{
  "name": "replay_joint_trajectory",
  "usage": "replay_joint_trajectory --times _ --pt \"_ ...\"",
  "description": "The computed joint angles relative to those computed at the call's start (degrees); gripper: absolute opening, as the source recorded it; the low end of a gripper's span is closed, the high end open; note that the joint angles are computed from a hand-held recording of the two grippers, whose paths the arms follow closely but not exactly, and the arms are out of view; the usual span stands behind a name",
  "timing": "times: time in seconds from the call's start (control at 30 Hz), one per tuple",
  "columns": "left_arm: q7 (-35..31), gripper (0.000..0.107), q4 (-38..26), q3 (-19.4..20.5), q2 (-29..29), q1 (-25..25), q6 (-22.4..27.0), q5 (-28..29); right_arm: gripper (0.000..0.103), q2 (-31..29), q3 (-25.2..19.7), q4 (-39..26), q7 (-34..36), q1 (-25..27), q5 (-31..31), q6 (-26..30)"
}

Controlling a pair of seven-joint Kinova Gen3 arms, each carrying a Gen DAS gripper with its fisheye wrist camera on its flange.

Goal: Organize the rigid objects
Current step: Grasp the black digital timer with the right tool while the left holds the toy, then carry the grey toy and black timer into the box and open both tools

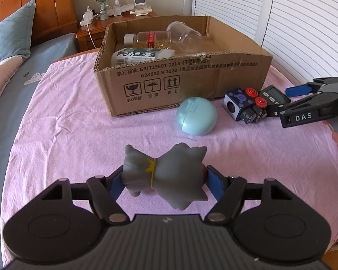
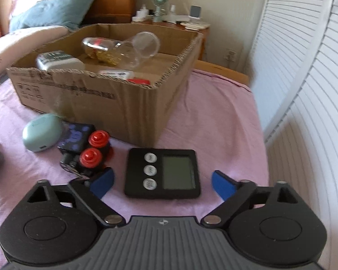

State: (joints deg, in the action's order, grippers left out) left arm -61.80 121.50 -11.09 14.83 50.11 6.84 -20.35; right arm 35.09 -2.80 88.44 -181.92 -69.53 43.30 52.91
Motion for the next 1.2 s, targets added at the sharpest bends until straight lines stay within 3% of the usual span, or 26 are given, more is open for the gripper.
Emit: replay_joint_trajectory --times 0.17,0.77,1.03,1.1,1.2 --pt "0.39 0.073 -0.06 -0.85 0.12 0.8 -0.22 -0.18 0.075 -0.65 0.18 0.89 -0.53 0.4 0.65 -1.73" --pt "0.24 0.08 0.19 -3.4 0.02 3.19 -1.05 -0.87 0.075 -0.45 0.09 0.03 0.95 1.38 -0.52 -1.35" --pt "-0.23 0.079 -0.12 -1.86 0.28 2.05 0.34 -1.86 0.074 -0.23 0.1 -0.63 1.97 1.53 -1.29 -1.05" --pt "-1.03 0.073 -0.15 0.82 0.08 -0.72 0.65 -1.03 0.074 -0.05 0.1 -1.17 2.39 1.51 -1.61 -0.44" --pt "-3.52 0.072 -0.04 5.25 -0.5 -5.24 1.02 0.42 0.074 0.41 0.06 -2.36 3.33 1.23 -2.03 1.21"
